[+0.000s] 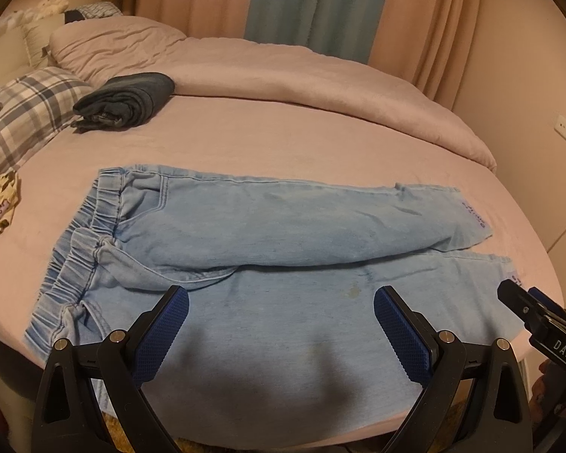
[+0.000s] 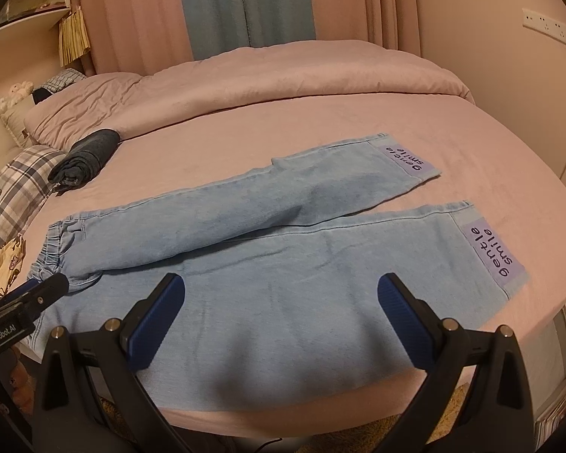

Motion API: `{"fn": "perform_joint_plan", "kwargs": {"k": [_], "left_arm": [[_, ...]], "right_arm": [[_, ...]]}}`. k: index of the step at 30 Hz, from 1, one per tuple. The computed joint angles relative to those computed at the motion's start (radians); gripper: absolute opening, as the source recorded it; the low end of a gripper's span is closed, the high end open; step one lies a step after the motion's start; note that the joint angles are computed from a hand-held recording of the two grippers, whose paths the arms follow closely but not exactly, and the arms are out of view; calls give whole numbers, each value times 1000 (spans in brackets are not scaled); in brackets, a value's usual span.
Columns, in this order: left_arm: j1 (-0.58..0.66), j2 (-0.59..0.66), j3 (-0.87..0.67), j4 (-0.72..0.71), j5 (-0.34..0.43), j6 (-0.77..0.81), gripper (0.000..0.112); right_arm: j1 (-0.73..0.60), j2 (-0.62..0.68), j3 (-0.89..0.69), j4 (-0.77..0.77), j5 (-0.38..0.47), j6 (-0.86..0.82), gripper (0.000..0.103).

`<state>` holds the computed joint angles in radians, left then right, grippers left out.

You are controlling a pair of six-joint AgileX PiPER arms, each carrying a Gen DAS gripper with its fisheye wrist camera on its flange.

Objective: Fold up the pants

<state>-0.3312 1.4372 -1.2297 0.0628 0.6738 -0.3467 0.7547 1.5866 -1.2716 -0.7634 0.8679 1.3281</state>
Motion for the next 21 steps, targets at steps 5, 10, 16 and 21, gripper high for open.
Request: {"fn": "perform_joint_plan", "kwargs": {"k": [5, 10, 16, 21], "left_arm": [[8, -8, 0, -3, 3, -2, 99], [43, -15, 7, -25, 2, 11, 99], [87, -17, 11, -43, 9, 18, 99], [112, -18, 17, -43, 8, 15, 99]], "right_arm": [[-7, -2, 6, 5, -6, 0, 103], [-11, 4, 0, 9, 3, 1, 103], [-13, 5, -2, 7, 17, 2, 103], [-16, -1, 6, 5, 22, 8, 103]]}}
